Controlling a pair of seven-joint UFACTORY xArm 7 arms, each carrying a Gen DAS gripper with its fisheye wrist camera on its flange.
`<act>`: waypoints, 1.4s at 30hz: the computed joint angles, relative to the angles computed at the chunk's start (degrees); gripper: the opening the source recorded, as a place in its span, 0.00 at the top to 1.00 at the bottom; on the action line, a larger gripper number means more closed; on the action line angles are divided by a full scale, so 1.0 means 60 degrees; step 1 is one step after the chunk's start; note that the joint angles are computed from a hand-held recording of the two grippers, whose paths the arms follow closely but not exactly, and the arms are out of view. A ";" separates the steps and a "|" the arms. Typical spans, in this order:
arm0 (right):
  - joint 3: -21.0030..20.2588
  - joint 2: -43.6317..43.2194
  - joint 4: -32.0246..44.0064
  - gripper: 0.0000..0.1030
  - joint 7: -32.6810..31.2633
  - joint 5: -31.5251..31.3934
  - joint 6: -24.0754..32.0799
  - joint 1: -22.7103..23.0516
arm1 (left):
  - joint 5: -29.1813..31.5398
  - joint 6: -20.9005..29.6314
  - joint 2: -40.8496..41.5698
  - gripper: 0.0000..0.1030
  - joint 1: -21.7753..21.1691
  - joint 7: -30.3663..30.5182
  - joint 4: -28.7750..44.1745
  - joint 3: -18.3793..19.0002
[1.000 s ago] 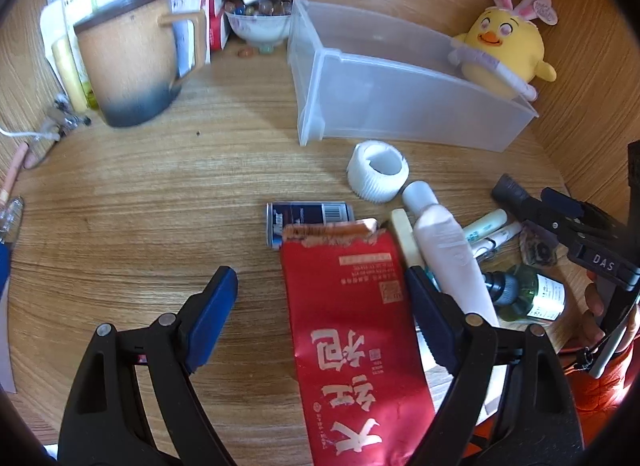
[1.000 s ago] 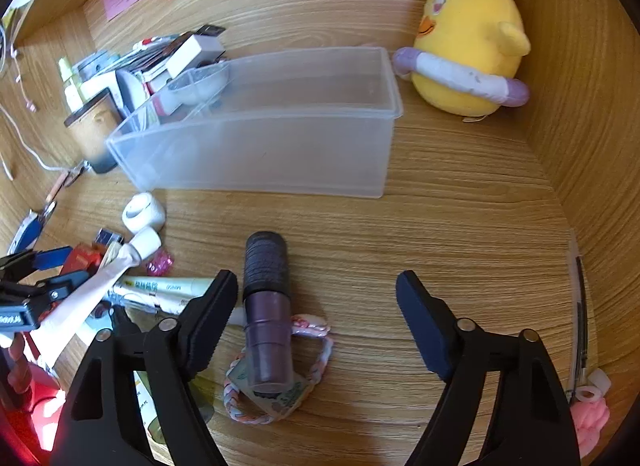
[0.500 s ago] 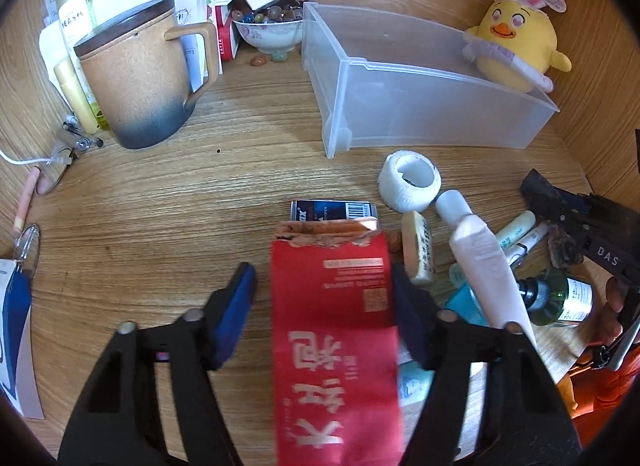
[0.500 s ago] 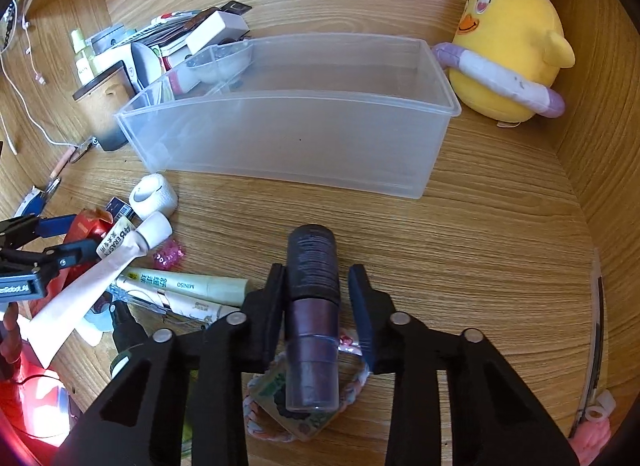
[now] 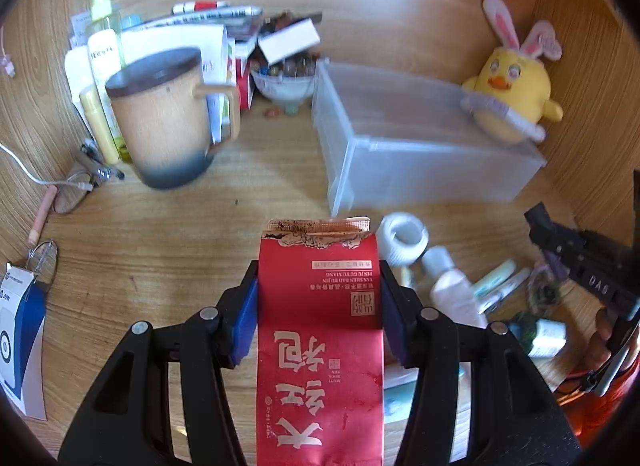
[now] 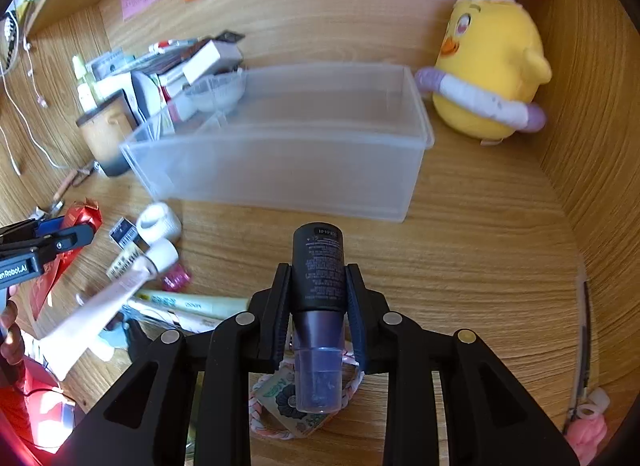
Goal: Organize objects
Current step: 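Grasp the red tea packet with left tool while right tool grasps the purple bottle, then carry both items over the clear box and open both tools to drop them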
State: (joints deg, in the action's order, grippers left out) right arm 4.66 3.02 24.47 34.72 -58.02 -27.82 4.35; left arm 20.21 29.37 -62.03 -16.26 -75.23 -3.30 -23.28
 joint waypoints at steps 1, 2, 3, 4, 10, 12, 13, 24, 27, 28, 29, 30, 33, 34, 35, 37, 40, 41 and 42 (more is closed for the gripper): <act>-0.0029 -0.0233 -0.0169 0.77 -0.0187 0.0201 -0.0215 -0.0014 | 0.0037 -0.0047 -0.0026 0.48 0.0069 -0.0092 0.0061 -0.0096; -0.0073 -0.0377 -0.0240 0.77 -0.0225 0.0258 -0.0339 -0.0004 | 0.0096 -0.0145 -0.0046 0.48 0.0178 -0.0167 0.0113 -0.0176; -0.0138 -0.0480 -0.0285 0.77 -0.0195 0.0228 -0.0430 0.0003 | 0.0152 -0.0214 -0.0109 0.48 0.0259 -0.0196 0.0165 -0.0215; -0.0204 -0.0583 -0.0307 0.77 -0.0154 0.0191 -0.0544 0.0014 | 0.0199 -0.0287 -0.0136 0.48 0.0336 -0.0233 0.0224 -0.0271; -0.0444 -0.1026 -0.0425 0.77 -0.0424 0.0589 -0.0911 0.0201 | 0.0607 -0.0739 0.0012 0.48 0.1073 -0.0070 0.0777 -0.0600; -0.0498 -0.1062 -0.0384 0.77 -0.0456 0.0731 -0.1038 0.0263 | 0.0705 -0.0977 0.0224 0.48 0.1361 0.0015 0.0981 -0.0670; -0.0539 -0.1062 -0.0338 0.77 -0.0398 0.0709 -0.1094 0.0279 | 0.0744 -0.1111 0.0324 0.48 0.1510 0.0050 0.1057 -0.0701; -0.0522 -0.0691 0.0888 0.77 0.0688 -0.0067 -0.1409 0.0200 | 0.1098 -0.2214 0.1501 0.48 0.3428 0.0421 0.2071 -0.1212; -0.0449 -0.0582 0.1135 0.77 0.0803 -0.0100 -0.1358 0.0188 | 0.1176 -0.2484 0.1816 0.48 0.3943 0.0512 0.2316 -0.1331; -0.0378 -0.0526 0.1311 0.77 0.0771 0.0030 -0.1241 0.0232 | 0.1189 -0.2610 0.1911 0.48 0.4082 0.0560 0.2366 -0.1334; -0.0325 -0.0504 0.1387 0.77 0.0666 0.0202 -0.1184 0.0265 | 0.1205 -0.2733 0.2027 0.48 0.4254 0.0610 0.2437 -0.1358; -0.0296 -0.0483 0.1453 0.77 0.0632 0.0264 -0.1144 0.0281 | 0.1219 -0.2845 0.2163 0.48 0.4437 0.0659 0.2518 -0.1399; -0.0220 -0.0375 0.1752 0.77 0.0689 0.0267 -0.1038 0.0324 | 0.1208 -0.3349 0.2539 0.48 0.4947 0.0793 0.2687 -0.1473; -0.0183 -0.0310 0.1893 0.77 0.0722 0.0260 -0.0970 0.0346 | 0.1181 -0.3529 0.2674 0.48 0.5115 0.0842 0.2746 -0.1525; -0.0173 -0.0310 0.1893 0.77 0.0722 0.0260 -0.0970 0.0336 | 0.1150 -0.3699 0.2806 0.48 0.5300 0.0887 0.2813 -0.1608; -0.0057 -0.0134 0.2186 0.77 0.0573 0.0531 -0.0699 0.0435 | 0.1087 -0.3957 0.3051 0.48 0.5707 0.0964 0.2984 -0.1869; 0.0115 0.0181 0.2598 0.77 0.0521 0.0677 -0.0334 0.0489 | 0.1009 -0.4202 0.3440 0.48 0.6286 0.1153 0.3263 -0.2240; 0.0180 0.0282 0.2719 0.77 0.0526 0.0684 -0.0204 0.0486 | 0.0998 -0.4240 0.3643 0.48 0.6518 0.1228 0.3404 -0.2383; 0.0252 0.0392 0.2823 0.77 0.0421 0.0804 -0.0058 0.0510 | 0.0983 -0.4304 0.3792 0.48 0.6664 0.1304 0.3483 -0.2457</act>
State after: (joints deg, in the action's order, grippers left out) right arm 6.17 5.37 41.40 37.25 -53.20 -28.16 7.41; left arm 26.10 3.55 -39.27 23.73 -67.40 17.60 -38.03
